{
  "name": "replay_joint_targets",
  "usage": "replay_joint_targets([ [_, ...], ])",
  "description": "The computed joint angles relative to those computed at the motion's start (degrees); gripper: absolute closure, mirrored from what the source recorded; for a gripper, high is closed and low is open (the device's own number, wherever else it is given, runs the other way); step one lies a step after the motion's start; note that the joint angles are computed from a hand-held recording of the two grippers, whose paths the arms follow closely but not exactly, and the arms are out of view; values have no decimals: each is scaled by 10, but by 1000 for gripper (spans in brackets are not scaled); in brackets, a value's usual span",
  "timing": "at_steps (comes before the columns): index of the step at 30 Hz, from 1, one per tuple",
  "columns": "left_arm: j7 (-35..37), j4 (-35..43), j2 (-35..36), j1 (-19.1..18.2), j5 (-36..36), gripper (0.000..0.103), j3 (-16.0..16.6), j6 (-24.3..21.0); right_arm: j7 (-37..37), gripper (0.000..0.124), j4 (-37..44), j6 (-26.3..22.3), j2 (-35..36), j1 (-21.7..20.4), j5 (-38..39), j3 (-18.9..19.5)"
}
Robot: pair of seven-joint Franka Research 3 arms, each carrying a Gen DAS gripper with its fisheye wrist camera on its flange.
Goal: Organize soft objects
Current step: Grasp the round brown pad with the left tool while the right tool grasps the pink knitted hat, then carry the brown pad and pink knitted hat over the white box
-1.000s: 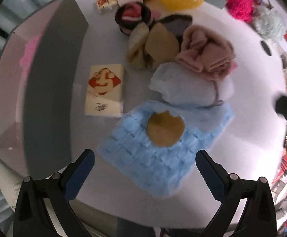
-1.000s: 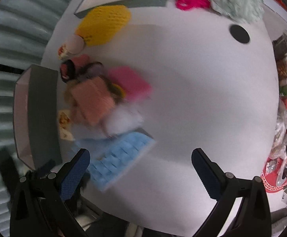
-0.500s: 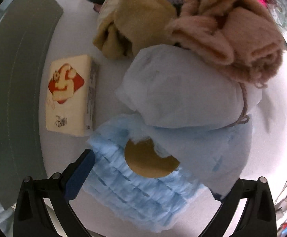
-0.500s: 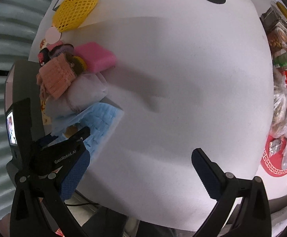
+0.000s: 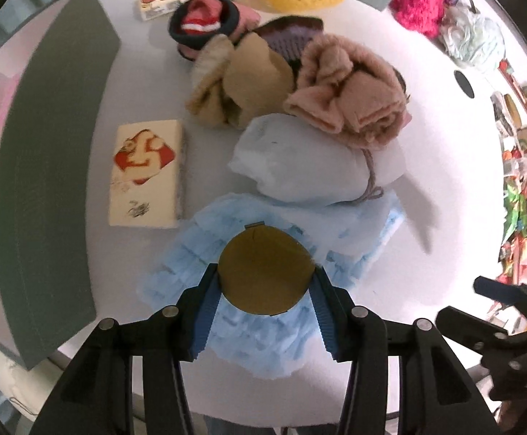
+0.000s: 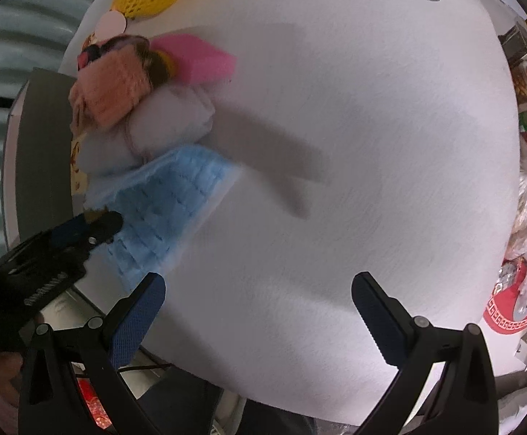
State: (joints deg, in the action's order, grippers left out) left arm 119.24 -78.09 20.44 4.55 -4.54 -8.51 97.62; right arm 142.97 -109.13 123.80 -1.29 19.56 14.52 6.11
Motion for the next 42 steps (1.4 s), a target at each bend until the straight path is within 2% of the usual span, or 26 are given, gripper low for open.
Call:
replay_joint_targets([
  [3,11,-17,-19,9,-7,53,2,3,-5,21,11,9,6,1,-4,0],
  [5,15,13,-9,11,-8,53,5,-8,-8,21,31,19,18,0,-16,-2],
  [9,6,22,-17,20,-20,53,8,-11,-34,21,108,38,71,-4,-37,-11],
  [13,-11,54,-7,23,-28,53,9,-16,-71,21,232,20,156,-2,-63,-19],
  [15,-19,59,-7,26,-30,53,9,-16,-92,21,324,-29,219,4,-77,-24],
  [17,-29,67,-3,25,-29,53,9,-19,-103,32,383,-75,256,9,-87,-31],
  [18,-35,66,-2,23,-27,53,8,-17,-107,61,419,-106,278,11,-88,-34],
  [19,-36,70,-1,23,-26,53,8,-17,-109,68,440,-129,292,11,-84,-35],
  [21,-42,70,-1,18,-22,53,5,-11,-107,74,421,-117,281,9,-67,-36],
  [25,-40,72,-7,17,-24,53,2,-14,-122,75,364,-100,225,14,-77,-40],
  [29,-14,58,-32,15,-28,53,-1,-2,-108,75,298,-93,152,18,-97,-38],
  [38,20,62,-63,10,-38,53,4,-12,-79,75,258,-159,62,32,-186,-16],
  [42,25,73,-66,9,-44,53,7,-7,-82,75,281,-189,62,41,-233,-4],
])
